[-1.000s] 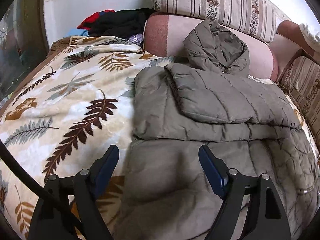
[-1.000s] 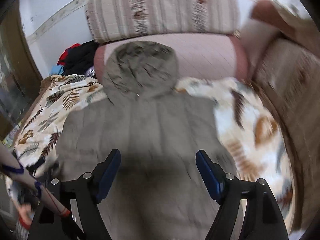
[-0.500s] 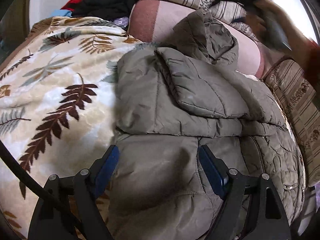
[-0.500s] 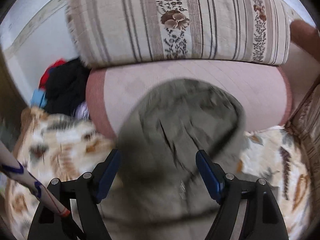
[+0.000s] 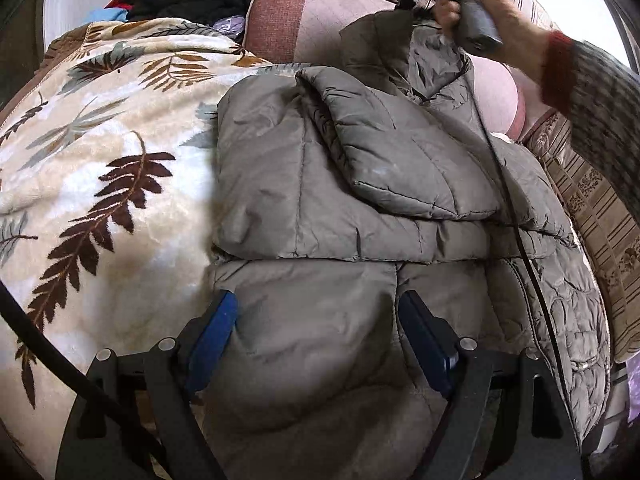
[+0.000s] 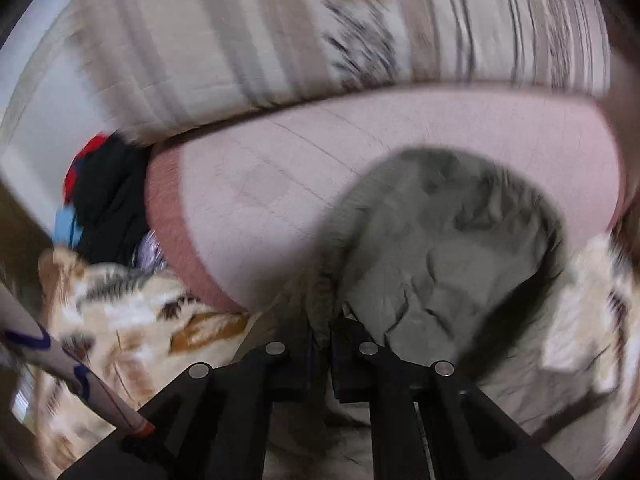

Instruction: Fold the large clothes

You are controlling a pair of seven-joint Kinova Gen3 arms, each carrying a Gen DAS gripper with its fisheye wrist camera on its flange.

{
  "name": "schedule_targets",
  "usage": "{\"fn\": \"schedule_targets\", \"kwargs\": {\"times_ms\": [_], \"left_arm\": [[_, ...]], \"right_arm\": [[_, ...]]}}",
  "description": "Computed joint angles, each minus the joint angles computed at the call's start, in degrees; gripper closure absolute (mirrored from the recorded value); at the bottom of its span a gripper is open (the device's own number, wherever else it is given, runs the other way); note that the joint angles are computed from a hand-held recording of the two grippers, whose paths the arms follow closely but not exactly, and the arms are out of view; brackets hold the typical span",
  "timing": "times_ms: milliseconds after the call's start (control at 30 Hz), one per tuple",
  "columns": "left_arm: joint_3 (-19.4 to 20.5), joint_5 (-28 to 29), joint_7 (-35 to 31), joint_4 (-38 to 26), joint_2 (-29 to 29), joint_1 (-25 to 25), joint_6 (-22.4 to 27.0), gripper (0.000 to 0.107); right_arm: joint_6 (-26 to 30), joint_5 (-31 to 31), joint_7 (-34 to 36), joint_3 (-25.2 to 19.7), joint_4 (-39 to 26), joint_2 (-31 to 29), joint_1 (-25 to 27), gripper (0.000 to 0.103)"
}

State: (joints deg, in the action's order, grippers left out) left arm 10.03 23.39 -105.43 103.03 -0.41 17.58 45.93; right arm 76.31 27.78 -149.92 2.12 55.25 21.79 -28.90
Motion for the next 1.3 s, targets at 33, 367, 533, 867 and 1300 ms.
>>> {"fn": "schedule_targets", "kwargs": {"times_ms": [33, 367, 533, 867, 1300], "left_arm": [[0.02, -0.15, 0.13, -0.04, -0.06, 0.03, 0.02, 0.025], [-2.54, 4.77, -0.34, -0.03, -1.5, -2.87, 2.58, 0.025], [-3.22, 4.77, 0.57, 0.98, -3.69, -4.19, 1.51, 0.025], [-2.57, -4.25, 10.36, 1.65, -4.02, -4.63, -2.18, 0.025], [-2.55, -5.17, 10.87, 1.12, -3.33, -3.97, -1.9, 0.025]], "right_arm": [[2.15, 1.96, 1.13, -0.1, -0.52, -0.39, -2.03, 0.096], [18.95, 19.05, -8.22, -15.29, 5.24, -11.09, -17.74, 0.097], [25.3, 21.2, -19.88, -18.73, 9.78, -12.89, -29.39, 0.097], [11.69, 8.7, -36.3, -17.3, 24.98, -11.16, -29.98, 0.097], [11.22, 8.15, -34.2, -20.38, 26.25, -14.46, -28.54, 0.055]]}}
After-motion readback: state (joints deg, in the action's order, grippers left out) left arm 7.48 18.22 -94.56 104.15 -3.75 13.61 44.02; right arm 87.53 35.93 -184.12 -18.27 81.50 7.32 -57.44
